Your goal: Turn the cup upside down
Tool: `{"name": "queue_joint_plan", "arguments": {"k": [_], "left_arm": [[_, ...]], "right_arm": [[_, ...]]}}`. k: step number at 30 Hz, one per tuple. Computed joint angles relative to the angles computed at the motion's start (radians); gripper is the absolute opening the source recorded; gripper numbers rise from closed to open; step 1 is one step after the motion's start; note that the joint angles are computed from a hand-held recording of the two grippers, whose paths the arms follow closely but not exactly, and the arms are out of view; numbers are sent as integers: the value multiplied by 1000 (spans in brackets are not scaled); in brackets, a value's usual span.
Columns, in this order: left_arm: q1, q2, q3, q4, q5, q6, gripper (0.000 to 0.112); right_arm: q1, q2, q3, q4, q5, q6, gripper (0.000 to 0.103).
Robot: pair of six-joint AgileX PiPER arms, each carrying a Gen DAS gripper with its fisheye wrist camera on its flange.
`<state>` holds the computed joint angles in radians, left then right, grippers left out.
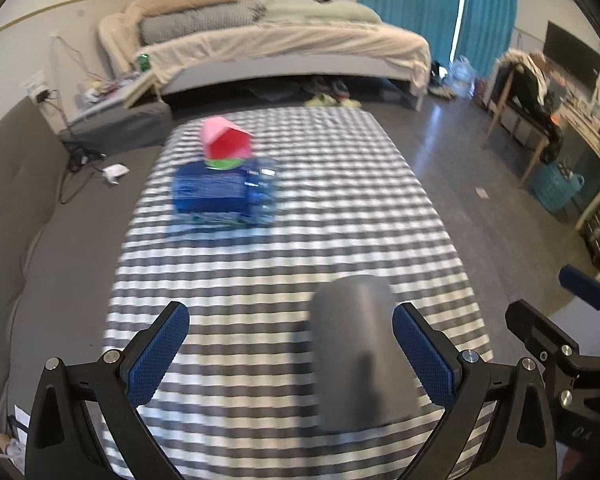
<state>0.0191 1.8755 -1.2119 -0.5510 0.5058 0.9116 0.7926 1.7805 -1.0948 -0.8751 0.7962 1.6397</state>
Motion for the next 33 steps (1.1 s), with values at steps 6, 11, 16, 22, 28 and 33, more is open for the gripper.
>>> {"name": "queue_joint_plan", "arguments": {"k": [6,11,16,22,28,33], "left_arm": [[-80,116,-119,207,80,-237,99],[-76,182,-189,172,194,-220,90],[-53,207,-228,96,302,-129,74],[-21,177,-244,58,315,-90,74],[-1,92,-150,-60,151,83,73],[-9,96,-97,-91,62,146,72]], "right_arm": [[-51,-8,51,-7,-45,13,89],[-80,6,60,6,-85,16,89],[-91,26,44,13,-94,11,89],[-84,40,6,13,-73,-3,89],[-72,56,-9,11,-68,12,89],[-62,66,-6,14,-82,22,89]]}}
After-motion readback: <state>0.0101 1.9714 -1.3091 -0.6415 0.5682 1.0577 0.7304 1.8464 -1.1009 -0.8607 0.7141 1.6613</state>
